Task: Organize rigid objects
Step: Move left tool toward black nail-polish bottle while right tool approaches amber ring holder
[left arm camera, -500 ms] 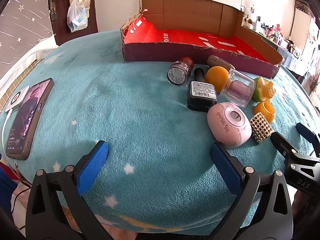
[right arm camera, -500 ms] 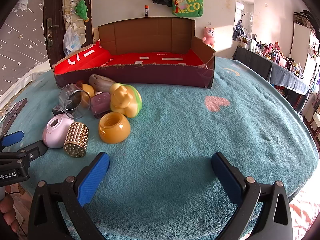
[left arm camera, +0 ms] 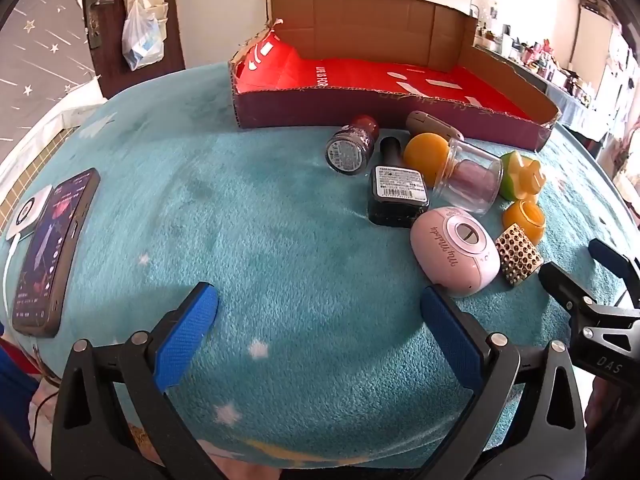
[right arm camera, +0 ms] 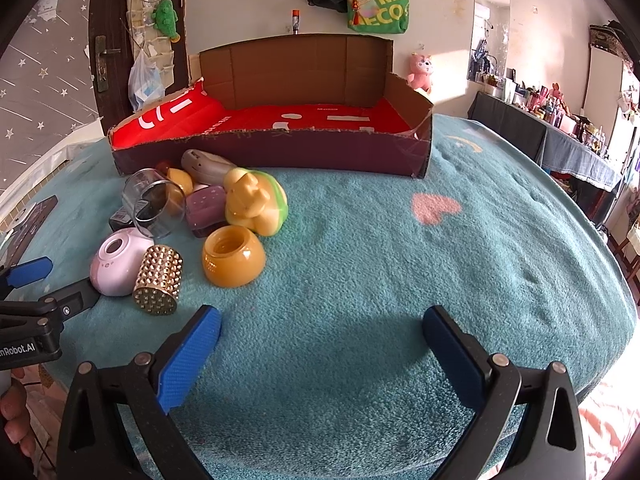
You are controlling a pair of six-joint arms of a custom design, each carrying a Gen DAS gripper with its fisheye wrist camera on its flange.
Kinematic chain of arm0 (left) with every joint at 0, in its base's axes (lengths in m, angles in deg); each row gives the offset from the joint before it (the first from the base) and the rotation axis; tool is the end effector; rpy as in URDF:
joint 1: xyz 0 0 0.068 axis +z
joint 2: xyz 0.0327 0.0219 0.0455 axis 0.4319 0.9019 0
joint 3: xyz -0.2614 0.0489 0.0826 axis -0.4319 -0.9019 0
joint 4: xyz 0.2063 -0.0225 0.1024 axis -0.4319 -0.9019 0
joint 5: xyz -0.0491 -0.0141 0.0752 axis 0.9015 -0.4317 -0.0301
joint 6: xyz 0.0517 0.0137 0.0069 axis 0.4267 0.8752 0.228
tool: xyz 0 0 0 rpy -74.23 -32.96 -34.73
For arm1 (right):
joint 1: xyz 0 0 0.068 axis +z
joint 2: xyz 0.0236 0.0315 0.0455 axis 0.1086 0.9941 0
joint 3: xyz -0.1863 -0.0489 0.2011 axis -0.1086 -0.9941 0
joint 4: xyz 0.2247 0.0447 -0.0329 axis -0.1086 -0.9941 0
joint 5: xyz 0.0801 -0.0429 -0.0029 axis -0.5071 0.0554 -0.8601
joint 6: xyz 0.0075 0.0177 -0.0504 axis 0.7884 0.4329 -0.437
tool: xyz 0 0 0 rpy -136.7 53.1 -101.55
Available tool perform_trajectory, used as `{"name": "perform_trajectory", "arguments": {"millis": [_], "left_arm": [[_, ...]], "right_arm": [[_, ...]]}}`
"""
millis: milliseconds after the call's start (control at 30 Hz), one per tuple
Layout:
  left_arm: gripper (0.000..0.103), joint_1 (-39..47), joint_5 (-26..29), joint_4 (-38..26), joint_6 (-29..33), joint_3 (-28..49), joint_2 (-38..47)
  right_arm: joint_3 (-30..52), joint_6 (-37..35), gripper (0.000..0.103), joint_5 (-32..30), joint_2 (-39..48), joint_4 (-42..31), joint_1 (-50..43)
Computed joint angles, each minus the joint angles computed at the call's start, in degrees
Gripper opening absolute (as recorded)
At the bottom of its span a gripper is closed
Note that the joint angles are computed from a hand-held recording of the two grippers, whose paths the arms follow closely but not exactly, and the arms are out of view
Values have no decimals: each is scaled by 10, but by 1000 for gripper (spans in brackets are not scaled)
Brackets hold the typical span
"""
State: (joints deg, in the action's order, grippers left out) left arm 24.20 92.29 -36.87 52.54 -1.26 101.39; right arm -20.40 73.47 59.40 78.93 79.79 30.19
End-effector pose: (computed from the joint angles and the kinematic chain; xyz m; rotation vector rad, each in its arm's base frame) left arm 0.2763 -0.0162 0.0510 0.4986 2.3809 -0.2126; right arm 0.1735 0.0586 0.0374 0.3166 2.2964 -0.1474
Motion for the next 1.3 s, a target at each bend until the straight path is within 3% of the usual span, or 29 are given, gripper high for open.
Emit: {"name": "perform_trajectory", "arguments": {"millis": [200, 300, 367, 467, 600, 800, 933, 1133, 1300], "left_arm": [[103, 9, 28, 2, 16, 15, 2], [103, 2, 9, -20, 29, 33, -1], [102, 0, 3, -26, 32, 42, -1], [102, -2, -1, -46, 34, 58, -2], [102, -4, 0, -39, 30, 62, 4], [102, -6, 17, -60, 16, 90, 19], [102, -14, 19, -78, 4, 116, 27], [102, -28, 9, -83, -16, 128, 32], [101, -25, 34, -101, -7, 128, 22]], "right_arm": [[7, -16, 101, 13, -32, -25, 25], [21, -34, 99, 37, -56, -60, 42], [45, -47, 98, 38, -93, -143, 41], [57, -48, 96, -1, -121, -189, 22], [43, -36, 89, -18, -96, -119, 33], [34, -38, 88, -21, -72, -74, 26], [45, -51, 86, -72, -67, -76, -13], [69, -70, 79, -72, -67, -95, -28], [79, -92, 73, -74, -71, -111, -41]]}}
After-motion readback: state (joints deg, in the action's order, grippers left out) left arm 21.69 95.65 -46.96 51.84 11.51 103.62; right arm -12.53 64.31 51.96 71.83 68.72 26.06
